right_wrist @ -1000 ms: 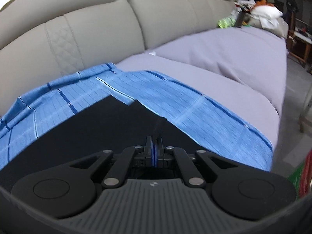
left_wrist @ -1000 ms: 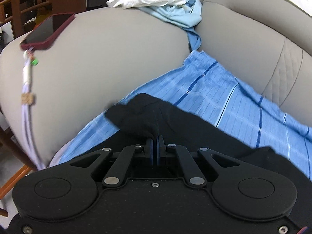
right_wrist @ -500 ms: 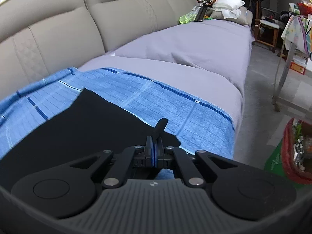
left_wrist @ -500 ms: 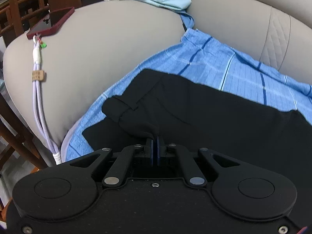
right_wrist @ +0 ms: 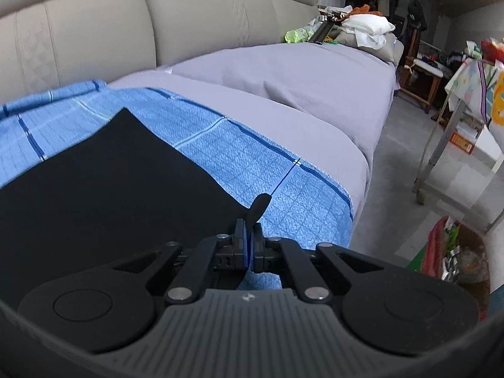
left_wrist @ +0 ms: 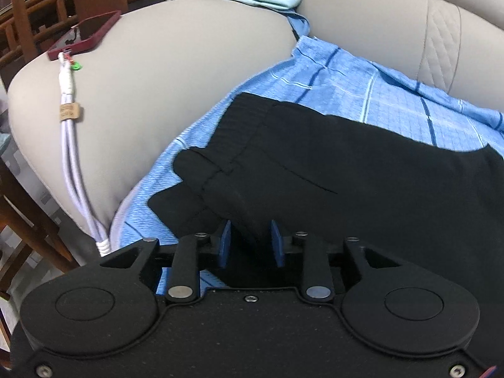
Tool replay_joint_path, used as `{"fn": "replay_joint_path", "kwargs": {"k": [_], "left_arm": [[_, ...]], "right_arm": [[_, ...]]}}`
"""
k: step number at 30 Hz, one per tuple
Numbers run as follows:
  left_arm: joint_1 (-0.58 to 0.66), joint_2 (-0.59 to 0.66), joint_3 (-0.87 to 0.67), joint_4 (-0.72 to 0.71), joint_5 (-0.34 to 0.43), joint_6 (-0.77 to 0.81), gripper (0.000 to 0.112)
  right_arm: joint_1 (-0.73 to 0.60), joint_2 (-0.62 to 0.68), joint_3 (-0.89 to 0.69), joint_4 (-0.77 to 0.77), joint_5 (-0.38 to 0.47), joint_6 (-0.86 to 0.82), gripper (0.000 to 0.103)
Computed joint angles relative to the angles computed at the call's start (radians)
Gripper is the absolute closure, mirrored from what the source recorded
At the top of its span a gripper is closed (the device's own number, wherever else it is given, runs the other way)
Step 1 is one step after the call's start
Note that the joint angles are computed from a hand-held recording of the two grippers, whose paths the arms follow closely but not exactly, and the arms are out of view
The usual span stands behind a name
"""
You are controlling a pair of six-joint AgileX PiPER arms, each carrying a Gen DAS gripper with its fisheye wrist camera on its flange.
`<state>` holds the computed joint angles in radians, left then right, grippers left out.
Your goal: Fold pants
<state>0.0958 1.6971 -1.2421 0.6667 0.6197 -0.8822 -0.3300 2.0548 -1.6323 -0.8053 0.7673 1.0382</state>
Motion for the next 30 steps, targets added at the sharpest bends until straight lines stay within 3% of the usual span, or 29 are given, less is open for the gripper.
{"fn": "replay_joint_path", "kwargs": {"k": [1,5,6,10,13,15,18,22,24,26,30], "left_arm": [[0.007,-0.012,0.009,-0.001,-0.008,-0.004,0.082],[0.042,-0.077,0.051,0.013,-0.055,-0.031,0.072],[0.048,-0.094,0.062,0.031,-0.066,-0.056,0.072],[0.073,-0.145,0.093,0.055,-0.136,-0.083,0.065],[0.061,-0.135,0.102,0.114,-0.182,-0.116,0.066],[0.032,-0.102,0.1,0.211,-0.175,-0.204,0.066],[0.013,-0.052,0.097,0.246,-0.174,-0.241,0.067],[-0.025,0.017,0.089,0.271,-0.057,-0.291,0.067],[-0.048,0.004,0.146,0.37,-0.036,-0.426,0.066],[-0.094,0.009,0.175,0.482,0.032,-0.492,0.066],[-0.071,-0.017,0.228,0.527,-0.016,-0.547,0.065]], "right_arm": [[0.009,0.011,-0.016,-0.021,0.027,-0.002,0.074],[0.042,0.019,-0.065,-0.086,0.112,0.045,0.048],[0.044,0.002,-0.056,-0.087,0.097,0.053,0.042],[0.072,-0.076,-0.007,-0.056,-0.022,0.037,0.035],[0.142,-0.142,0.058,-0.001,-0.168,-0.028,0.03],[0.199,-0.17,0.098,0.067,-0.268,-0.1,0.028],[0.301,-0.183,0.146,0.227,-0.413,-0.281,0.025],[0.459,-0.135,0.153,0.538,-0.529,-0.645,0.021],[0.531,-0.087,0.112,0.688,-0.54,-0.836,0.02],[0.6,-0.029,0.041,0.817,-0.528,-0.997,0.02],[0.678,0.119,-0.216,1.024,-0.409,-1.194,0.02]]}}
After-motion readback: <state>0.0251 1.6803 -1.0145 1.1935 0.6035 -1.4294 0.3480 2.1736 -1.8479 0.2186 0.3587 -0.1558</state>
